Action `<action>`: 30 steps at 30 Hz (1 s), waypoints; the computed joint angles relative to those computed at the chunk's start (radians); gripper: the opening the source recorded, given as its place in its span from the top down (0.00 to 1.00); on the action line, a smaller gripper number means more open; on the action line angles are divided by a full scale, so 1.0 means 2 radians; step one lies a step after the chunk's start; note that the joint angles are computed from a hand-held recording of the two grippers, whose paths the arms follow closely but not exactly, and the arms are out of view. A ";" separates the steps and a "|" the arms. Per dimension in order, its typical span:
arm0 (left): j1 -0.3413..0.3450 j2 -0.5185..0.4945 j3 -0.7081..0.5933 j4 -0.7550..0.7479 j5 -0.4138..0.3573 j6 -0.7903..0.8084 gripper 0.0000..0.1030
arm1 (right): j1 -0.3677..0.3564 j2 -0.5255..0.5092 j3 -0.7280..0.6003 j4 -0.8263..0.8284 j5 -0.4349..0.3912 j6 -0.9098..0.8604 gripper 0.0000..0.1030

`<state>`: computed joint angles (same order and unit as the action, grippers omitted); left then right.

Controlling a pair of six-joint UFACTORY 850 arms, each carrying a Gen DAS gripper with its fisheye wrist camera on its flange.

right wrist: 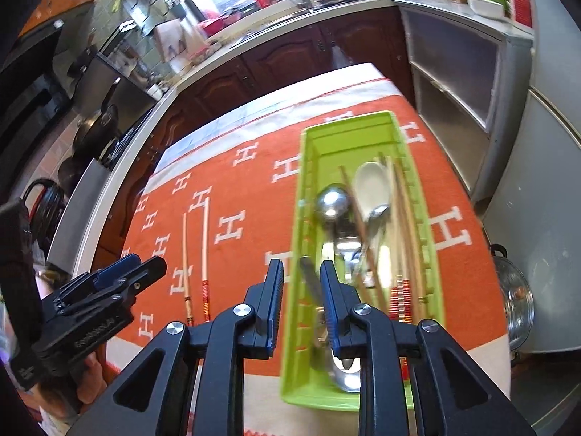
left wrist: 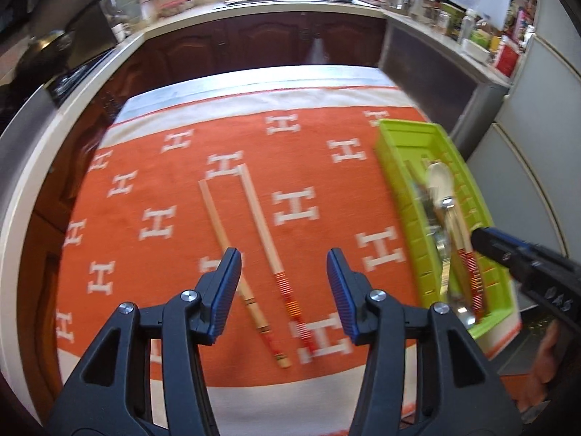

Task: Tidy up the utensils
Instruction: 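Move both open tools back over the last two chopsticks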

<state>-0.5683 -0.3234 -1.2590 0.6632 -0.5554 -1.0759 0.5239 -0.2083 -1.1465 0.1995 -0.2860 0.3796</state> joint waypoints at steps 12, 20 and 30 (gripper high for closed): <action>0.049 0.052 0.080 0.056 0.000 -0.085 0.56 | 0.053 -0.082 -0.113 -0.013 -0.043 -0.023 0.77; 0.087 0.044 0.090 0.007 0.016 -0.064 0.55 | 0.068 -0.165 -0.211 0.008 -0.086 -0.070 0.77; 0.103 0.021 0.081 -0.015 0.023 -0.050 0.55 | 0.082 -0.265 -0.308 -0.010 -0.133 -0.095 0.77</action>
<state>-0.3627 -0.2819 -1.0973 0.6323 -0.5102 -1.1754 0.6882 -0.7380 -1.7626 0.1793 -0.5527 0.1892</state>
